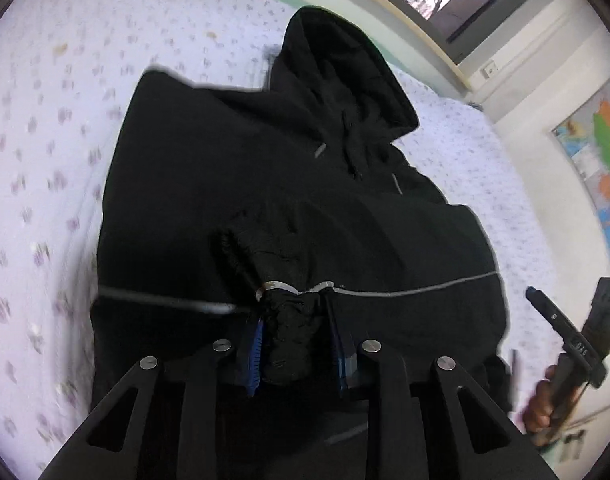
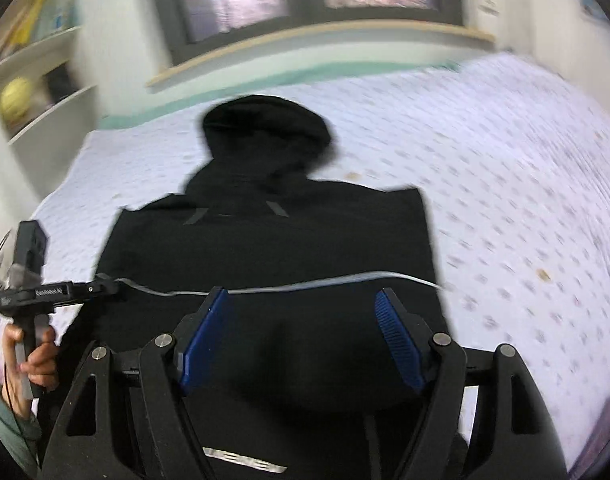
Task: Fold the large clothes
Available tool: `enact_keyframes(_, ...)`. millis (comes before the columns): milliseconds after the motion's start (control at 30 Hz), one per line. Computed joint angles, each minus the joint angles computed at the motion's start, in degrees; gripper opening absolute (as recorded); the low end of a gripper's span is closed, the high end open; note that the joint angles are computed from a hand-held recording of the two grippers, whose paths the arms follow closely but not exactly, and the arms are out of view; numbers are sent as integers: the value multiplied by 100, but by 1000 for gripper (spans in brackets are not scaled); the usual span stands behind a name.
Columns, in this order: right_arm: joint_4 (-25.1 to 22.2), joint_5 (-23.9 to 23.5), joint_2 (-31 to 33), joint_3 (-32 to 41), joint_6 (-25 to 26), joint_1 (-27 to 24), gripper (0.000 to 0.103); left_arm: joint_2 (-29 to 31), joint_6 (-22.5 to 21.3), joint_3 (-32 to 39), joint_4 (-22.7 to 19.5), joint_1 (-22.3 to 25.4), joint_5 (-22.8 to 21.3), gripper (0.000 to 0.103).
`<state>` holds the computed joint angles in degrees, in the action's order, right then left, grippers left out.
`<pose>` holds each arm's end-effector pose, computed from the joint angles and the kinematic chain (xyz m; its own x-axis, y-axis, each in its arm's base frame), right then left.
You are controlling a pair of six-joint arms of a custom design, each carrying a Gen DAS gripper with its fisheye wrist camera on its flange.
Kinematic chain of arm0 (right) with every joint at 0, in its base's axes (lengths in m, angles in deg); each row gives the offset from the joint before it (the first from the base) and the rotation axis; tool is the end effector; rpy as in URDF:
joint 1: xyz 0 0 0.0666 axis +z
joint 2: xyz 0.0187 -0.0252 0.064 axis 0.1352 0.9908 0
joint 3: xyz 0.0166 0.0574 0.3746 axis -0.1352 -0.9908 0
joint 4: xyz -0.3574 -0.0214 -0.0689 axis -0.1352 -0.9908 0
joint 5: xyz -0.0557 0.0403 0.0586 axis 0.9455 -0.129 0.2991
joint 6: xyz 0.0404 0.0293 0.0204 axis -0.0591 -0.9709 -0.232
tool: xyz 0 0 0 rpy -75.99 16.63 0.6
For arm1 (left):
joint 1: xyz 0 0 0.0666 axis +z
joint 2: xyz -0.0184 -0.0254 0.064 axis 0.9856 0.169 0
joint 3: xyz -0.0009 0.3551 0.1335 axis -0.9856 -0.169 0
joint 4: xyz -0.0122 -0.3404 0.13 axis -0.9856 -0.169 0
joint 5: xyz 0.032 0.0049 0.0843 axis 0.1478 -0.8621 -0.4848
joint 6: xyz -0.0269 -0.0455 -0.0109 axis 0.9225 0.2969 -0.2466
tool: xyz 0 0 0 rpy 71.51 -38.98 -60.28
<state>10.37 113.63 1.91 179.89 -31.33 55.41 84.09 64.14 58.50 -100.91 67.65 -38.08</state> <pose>0.3134 0.3107 0.4691 -0.6150 0.4012 -0.6788 0.3932 0.9023 0.1770 0.5009 -0.1339 0.3721 -0.8369 0.2796 -0.4707 0.5087 0.7148 -0.4799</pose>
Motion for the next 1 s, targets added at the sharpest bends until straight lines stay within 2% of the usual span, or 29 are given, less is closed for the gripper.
enact_keyframes(33, -65, -58, -48, -76, -45, -54, 78, -80, 32, -49, 176, 26, 82, 27)
enact_keyframes(100, -103, -106, -111, -151, 63, -124, 78, -431, 66, -233, 709, 230, 573, 27)
enact_keyframes(133, -112, -148, -86, -151, 141, -171, 78, -528, 71, -249, 825, 358, 776, 27)
enact_keyframes(200, -74, -335, 69, -82, 307, -270, 78, -512, -41, -128, 712, 570, 873, 27)
enact_keyframes(233, 89, -477, 123, -137, 426, -322, 78, -402, -126, -25, 562, 647, 842, 27)
enact_keyframes(300, 334, -791, 311, -198, 619, -436, 78, -111, -259, 146, 139, 726, 582, 27)
enact_keyframes(367, 135, -1124, 739, -90, 647, -556, 78, 387, -433, 362, -464, 669, -38, 26)
enact_keyframes(400, 88, -1136, 858, -85, 647, -577, 78, 562, -483, 380, -619, 675, -21, 26)
enact_keyframes(467, -27, -1042, 1021, -3, 699, -575, 79, 467, -555, 201, -401, 711, 99, 26)
enact_keyframes(533, -170, -1242, 1028, 124, 791, -659, 79, 270, -780, 145, -318, 701, 4, 29)
enact_keyframes(633, -320, -1342, 974, 366, 997, -735, 79, -362, -1117, -191, 283, 598, -526, 34)
enact_keyframes(700, -59, -1245, 881, 469, 1196, -752, 79, -678, -1135, -309, 662, 540, -655, 39)
enact_keyframes(767, 99, -1058, 1026, 813, 1416, -810, 79, -710, -1044, -139, 680, 449, -488, 41)
enact_keyframes(833, 91, -1032, 1343, 1222, 1519, -921, 79, -595, -1007, 59, 493, 280, -393, 41)
enact_keyframes(933, 350, -1376, 1771, 1534, 1573, -1153, 79, -213, -871, 233, 497, -86, -738, 41)
enact_keyframes(1000, 86, -1477, 2141, 1767, 1498, -1242, 78, 178, -737, 319, 403, -187, -1047, 41)
